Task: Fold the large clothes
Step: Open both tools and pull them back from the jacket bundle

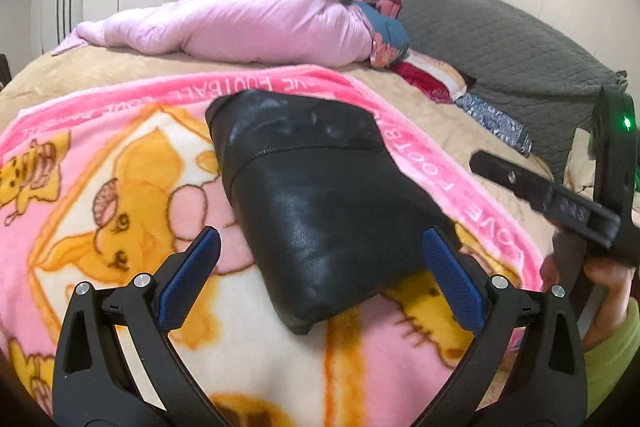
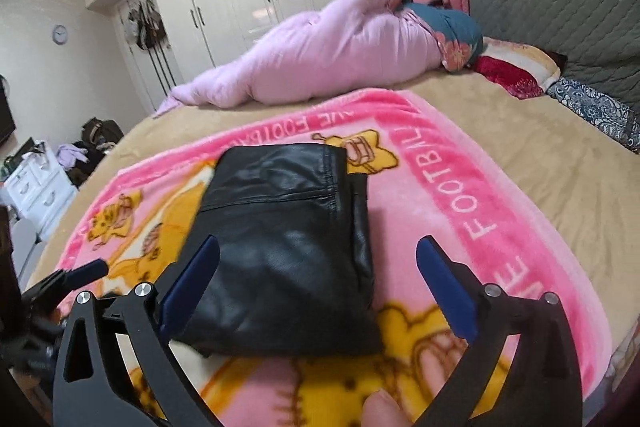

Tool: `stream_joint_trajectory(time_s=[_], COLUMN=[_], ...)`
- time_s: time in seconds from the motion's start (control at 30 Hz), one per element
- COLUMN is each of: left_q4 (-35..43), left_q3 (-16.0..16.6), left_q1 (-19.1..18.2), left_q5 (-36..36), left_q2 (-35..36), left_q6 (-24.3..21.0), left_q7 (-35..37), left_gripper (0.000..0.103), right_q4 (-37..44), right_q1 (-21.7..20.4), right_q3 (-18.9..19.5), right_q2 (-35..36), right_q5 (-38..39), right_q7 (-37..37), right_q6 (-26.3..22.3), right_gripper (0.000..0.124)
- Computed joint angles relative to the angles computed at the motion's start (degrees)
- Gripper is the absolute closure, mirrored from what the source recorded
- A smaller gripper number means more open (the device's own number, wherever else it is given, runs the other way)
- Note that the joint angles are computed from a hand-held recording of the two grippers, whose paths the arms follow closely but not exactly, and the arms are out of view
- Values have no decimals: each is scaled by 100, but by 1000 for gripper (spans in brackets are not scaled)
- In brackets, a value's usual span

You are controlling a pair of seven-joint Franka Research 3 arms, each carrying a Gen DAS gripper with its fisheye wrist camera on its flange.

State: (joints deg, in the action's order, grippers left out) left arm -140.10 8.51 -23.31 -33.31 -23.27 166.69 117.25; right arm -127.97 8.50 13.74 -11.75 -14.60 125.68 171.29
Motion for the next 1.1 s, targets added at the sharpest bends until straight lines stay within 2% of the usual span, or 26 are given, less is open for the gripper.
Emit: stream_joint_trajectory(time_s=[0.13,0.27,0.33,0.47,0.57,0.63,0.77,0.83,0.97,1.1], left_q4=[-311,-630,-838,-1139,-1344,-1457,-1683,-1790,-1963,-2071], left_q3=[-144,-69,-19,64,54,9,95,147,227,282], left_q1=[142,115,88,38,52,111,64,29,-24,-88], left_q5=[277,601,757,1063,1342,1541,1812,1942,2184,2355], left_q2=[-422,-819,-1040,-1322,-1452,-1522,-1633,-1680,-1678,-1624], left_q6=[99,157,235,323,449,479,538,550,585,637], left_q7=[-236,-498,-596,-810,-956,-1088,-1321,-1435,-1620,-1759], left_gripper=[8,8,8,8,8,8,8,8,8,8], right_q4=[-469,-903,-1150,-1507,-1685,-1851,-2180,-2273,-2317,-2356], right_q1=[-184,-258,-420,-572,-848,-1177,-1559,-1562,-1680,-1505], right_q3=[274,493,723,1030,1381,1751,2263,2321,2532,2469], right_q2=[-498,-923,-1192,-1546,-1769,-2038,-2487,-2530,-2584,-2370], right_q5=[-138,62,112,372,497,495,631,738,806,892], right_q7=[249,155,147,96,86,140,238,196,212,361], right_q6=[201,467,576,615,651,704,832,854,602,448], right_gripper=[25,25,25,25,25,25,25,25,25,25])
